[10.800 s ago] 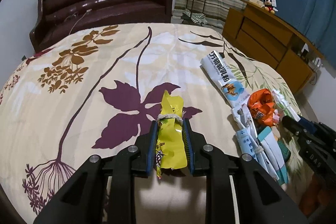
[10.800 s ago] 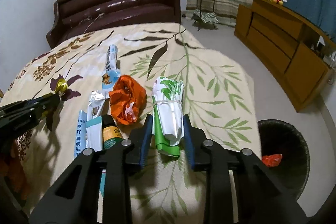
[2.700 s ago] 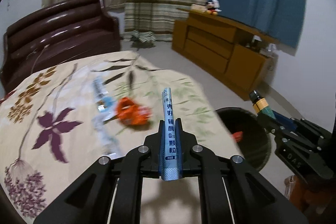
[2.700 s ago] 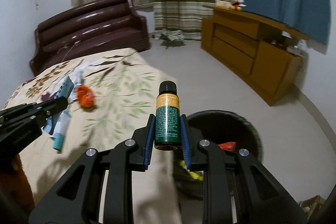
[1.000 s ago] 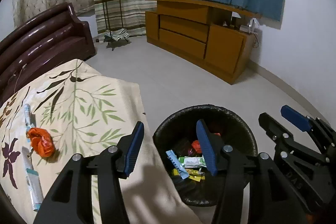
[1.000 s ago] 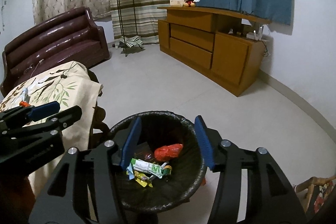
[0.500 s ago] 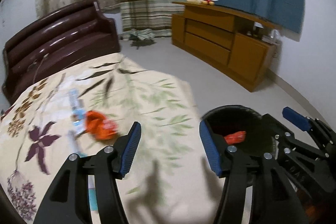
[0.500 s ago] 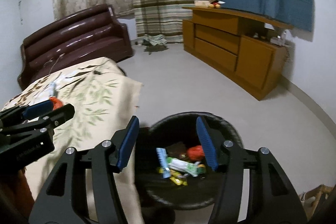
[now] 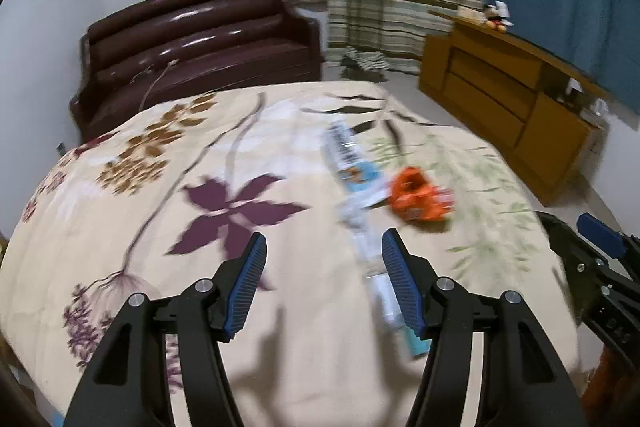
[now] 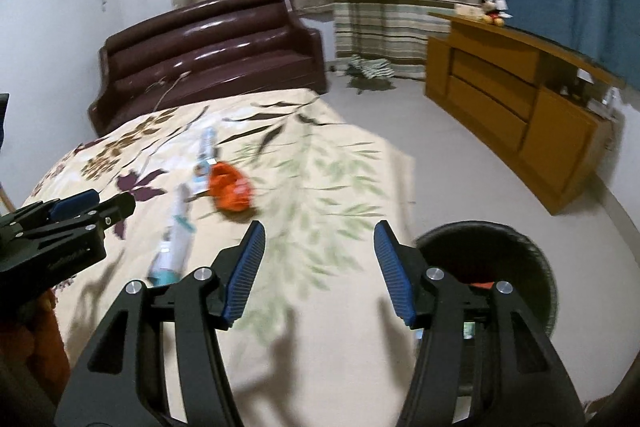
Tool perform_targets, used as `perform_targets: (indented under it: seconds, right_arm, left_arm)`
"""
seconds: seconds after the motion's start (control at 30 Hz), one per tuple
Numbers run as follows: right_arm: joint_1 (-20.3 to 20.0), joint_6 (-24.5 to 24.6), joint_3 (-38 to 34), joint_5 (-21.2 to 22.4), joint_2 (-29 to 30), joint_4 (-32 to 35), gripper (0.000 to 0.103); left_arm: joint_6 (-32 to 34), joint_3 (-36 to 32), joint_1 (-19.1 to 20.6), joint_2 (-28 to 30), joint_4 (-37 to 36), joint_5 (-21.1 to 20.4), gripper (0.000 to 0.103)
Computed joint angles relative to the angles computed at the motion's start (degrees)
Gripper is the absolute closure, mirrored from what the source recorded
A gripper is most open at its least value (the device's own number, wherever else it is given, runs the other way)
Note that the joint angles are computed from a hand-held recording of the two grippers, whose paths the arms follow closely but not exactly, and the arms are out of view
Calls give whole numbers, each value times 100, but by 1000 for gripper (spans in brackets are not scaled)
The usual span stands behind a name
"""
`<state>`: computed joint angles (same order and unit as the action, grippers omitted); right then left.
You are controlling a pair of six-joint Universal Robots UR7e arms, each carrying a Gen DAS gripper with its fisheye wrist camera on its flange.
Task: Collect trash
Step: 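Move both open tools back over the bed toward the white tubes, then grasp the teal-white toothbrush with the right tool while the left tool grasps the twine-tied white tube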
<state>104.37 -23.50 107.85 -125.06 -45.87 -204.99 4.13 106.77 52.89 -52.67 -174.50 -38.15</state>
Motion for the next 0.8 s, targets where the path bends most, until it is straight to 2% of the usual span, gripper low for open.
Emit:
perform_targets:
  seconds: [0.3, 0.57, 0.67, 0.8]
  right_arm:
    - [258, 81, -403, 9, 470, 609, 48]
    - [373, 166, -723, -91, 770, 1036, 48]
    - [398, 205, -878, -248, 888, 1244, 51]
    - [395, 316, -1016, -420, 979, 1586, 62]
  left_arm:
    - [-142, 241, 289, -446, 59, 303, 41]
    - [-67, 337, 435, -664, -79, 324, 41]
    - [-137, 329, 495, -699, -25, 268, 41]
    - [-178, 321, 541, -712, 33, 170, 41]
